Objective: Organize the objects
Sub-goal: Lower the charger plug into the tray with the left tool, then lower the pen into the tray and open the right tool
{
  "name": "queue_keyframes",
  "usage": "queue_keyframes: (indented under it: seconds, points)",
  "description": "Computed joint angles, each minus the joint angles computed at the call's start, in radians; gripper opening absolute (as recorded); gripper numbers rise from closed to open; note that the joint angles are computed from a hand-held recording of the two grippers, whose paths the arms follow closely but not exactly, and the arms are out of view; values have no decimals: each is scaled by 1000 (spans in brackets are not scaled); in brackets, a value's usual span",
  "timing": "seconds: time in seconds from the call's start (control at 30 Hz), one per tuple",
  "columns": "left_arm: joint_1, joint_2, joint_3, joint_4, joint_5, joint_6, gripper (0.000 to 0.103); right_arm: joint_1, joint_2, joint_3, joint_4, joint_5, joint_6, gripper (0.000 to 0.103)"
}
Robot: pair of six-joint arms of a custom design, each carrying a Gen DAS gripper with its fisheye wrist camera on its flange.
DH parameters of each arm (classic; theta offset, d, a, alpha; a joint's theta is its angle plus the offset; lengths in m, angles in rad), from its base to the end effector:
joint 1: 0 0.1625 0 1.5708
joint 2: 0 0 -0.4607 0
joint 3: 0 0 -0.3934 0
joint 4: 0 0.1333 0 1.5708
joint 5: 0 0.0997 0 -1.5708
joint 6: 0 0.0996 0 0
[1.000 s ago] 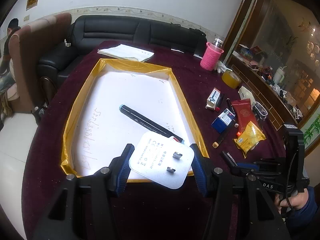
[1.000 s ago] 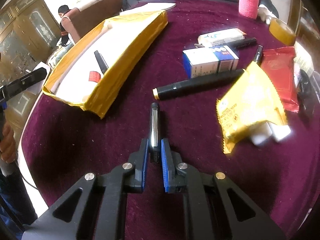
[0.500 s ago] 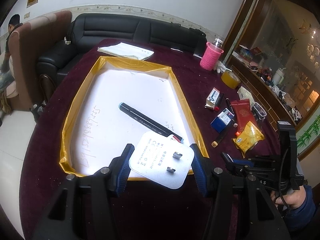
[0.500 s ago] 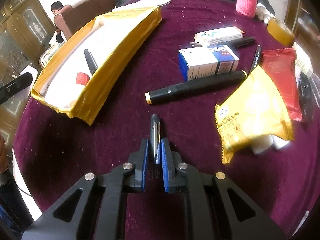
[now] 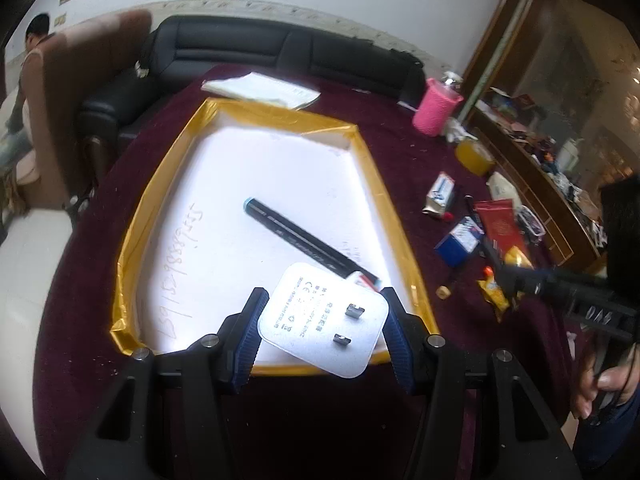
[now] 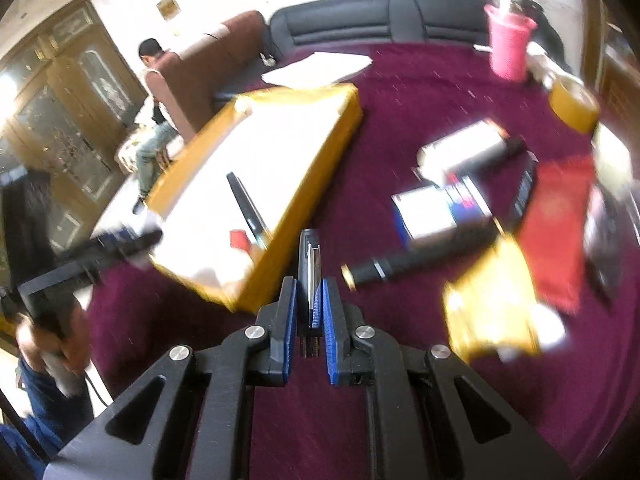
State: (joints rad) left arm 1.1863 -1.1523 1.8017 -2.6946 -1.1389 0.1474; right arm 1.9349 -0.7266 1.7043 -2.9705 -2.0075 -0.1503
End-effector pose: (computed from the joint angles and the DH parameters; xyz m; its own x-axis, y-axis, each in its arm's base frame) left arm -0.0743 -0.6502 0.3106 -0.8547 0.2827 -0.4354 0.4642 0.7917 -0.3972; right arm 0.3317 -0.6143 0.1008 -0.8496 -0.2866 0.4428 -0.4572 0.8188 -0.3472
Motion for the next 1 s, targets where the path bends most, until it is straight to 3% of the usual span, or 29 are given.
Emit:
queue_keyframes:
  seconds: [0.2, 0.47, 0.77, 1.0]
  points:
    - [27, 60, -54, 32, -1, -84, 50, -7, 122, -212, 146, 97, 26, 10]
    - [12, 81, -36, 12, 41, -91, 50, -7, 290, -455, 327, 21, 26, 10]
    - [-15, 94, -15, -25, 132, -26, 50, -4, 319, -482, 339, -39, -4, 10]
    - [-7, 87, -20, -4, 139, -35, 52, 4, 325, -490, 361, -51, -11, 11]
